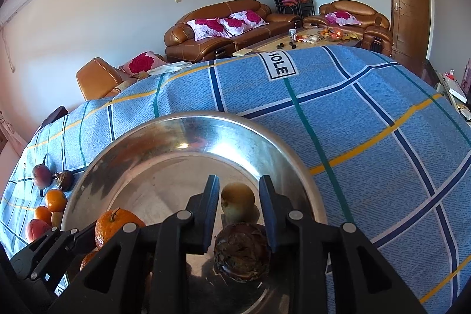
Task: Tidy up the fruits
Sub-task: 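Open both grippers to drop the mandarin and yellow fruit into the bowl, then withdraw both tools from the bowl toward the remaining fruits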
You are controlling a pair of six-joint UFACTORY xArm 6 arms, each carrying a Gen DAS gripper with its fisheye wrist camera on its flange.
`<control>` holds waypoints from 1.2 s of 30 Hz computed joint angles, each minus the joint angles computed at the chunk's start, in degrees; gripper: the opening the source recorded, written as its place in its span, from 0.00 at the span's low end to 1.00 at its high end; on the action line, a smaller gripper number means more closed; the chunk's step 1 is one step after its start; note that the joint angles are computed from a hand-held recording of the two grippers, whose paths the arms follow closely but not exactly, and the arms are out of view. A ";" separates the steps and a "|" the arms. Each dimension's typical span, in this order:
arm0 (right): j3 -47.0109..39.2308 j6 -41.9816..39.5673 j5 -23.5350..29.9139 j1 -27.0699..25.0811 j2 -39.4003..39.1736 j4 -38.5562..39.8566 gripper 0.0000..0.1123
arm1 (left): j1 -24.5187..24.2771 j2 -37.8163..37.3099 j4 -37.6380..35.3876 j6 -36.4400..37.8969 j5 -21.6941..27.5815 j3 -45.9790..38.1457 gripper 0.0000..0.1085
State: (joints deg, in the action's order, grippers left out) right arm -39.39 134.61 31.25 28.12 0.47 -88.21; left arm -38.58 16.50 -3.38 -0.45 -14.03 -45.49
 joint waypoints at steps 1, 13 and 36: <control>0.09 0.32 0.05 0.04 -0.13 -0.22 0.31 | -0.42 -0.04 -1.79 1.50 -0.47 0.13 0.46; 4.20 16.57 1.53 0.58 -5.00 -11.68 0.51 | -1.92 -3.10 -7.75 5.87 -12.41 5.49 0.95; 4.21 9.47 42.96 23.33 -5.51 8.38 0.60 | 2.63 -8.68 -21.72 15.43 -29.45 17.61 0.95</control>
